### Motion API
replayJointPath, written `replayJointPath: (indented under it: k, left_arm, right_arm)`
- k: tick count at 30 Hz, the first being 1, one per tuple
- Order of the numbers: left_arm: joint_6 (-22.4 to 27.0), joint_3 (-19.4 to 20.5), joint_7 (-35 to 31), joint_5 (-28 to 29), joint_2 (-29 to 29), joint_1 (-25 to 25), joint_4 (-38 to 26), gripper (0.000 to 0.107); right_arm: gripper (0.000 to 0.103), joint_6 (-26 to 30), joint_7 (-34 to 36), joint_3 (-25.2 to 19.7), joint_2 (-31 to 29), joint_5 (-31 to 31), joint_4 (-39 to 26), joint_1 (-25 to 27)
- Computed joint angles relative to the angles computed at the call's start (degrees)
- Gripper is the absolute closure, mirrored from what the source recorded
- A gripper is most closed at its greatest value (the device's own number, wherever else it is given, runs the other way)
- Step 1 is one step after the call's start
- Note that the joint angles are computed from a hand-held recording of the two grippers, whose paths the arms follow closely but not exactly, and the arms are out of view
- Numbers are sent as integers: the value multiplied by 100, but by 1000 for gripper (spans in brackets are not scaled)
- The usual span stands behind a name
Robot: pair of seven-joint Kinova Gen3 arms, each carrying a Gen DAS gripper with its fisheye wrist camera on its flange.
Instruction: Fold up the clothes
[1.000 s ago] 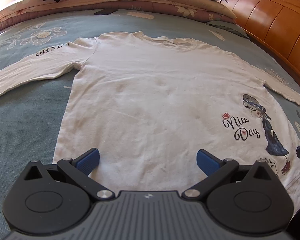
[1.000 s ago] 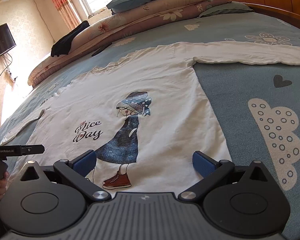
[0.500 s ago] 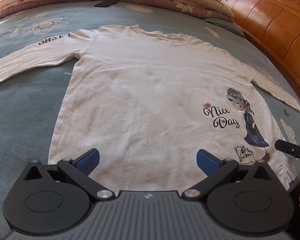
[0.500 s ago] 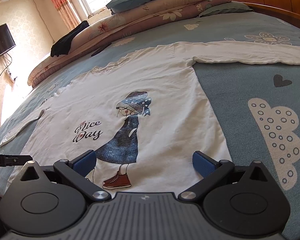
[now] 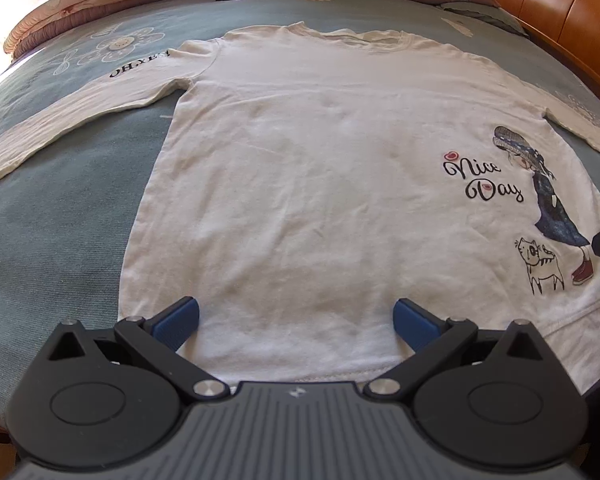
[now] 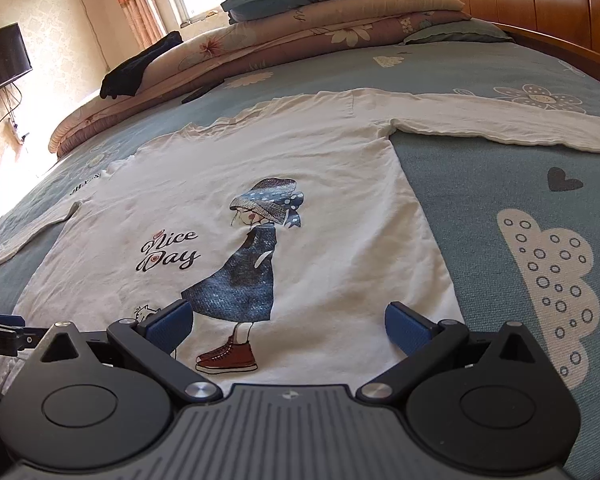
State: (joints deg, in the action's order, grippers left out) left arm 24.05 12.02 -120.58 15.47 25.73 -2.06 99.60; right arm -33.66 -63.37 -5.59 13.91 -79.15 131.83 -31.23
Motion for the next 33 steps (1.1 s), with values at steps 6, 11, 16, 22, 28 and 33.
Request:
replayJointPath:
  k: [6, 11, 16, 22, 28, 33]
  left_arm:
    - [-82, 1251, -1235, 1186, 54, -1477, 3, 5]
    - [-36, 2120, -1889, 2351, 335, -2804, -393, 5]
    - [343, 2494, -1964, 3516, 1152, -3894, -1250, 7]
    - [1367, 1311, -1267, 4845, 2129, -3839, -2843, 7]
    - [1704, 686, -142, 4625, 3046, -3429, -4435, 7]
    - [2113, -39, 852, 4329, 3653, -2983, -5619, 7]
  right_arm:
    - [0, -466, 1280, -141, 248, -994, -351, -220]
    - [0, -607, 1485, -323, 287, -1112, -389, -131]
    - [0, -598, 1145, -324, 276, -868, -305, -104]
    - [0, -745, 1665, -350, 408, -1229, -524, -148]
    - [0, -966, 2010, -432, 577, -1580, -784, -114]
    - [0, -1255, 2147, -585, 710, -1792, -937, -103]
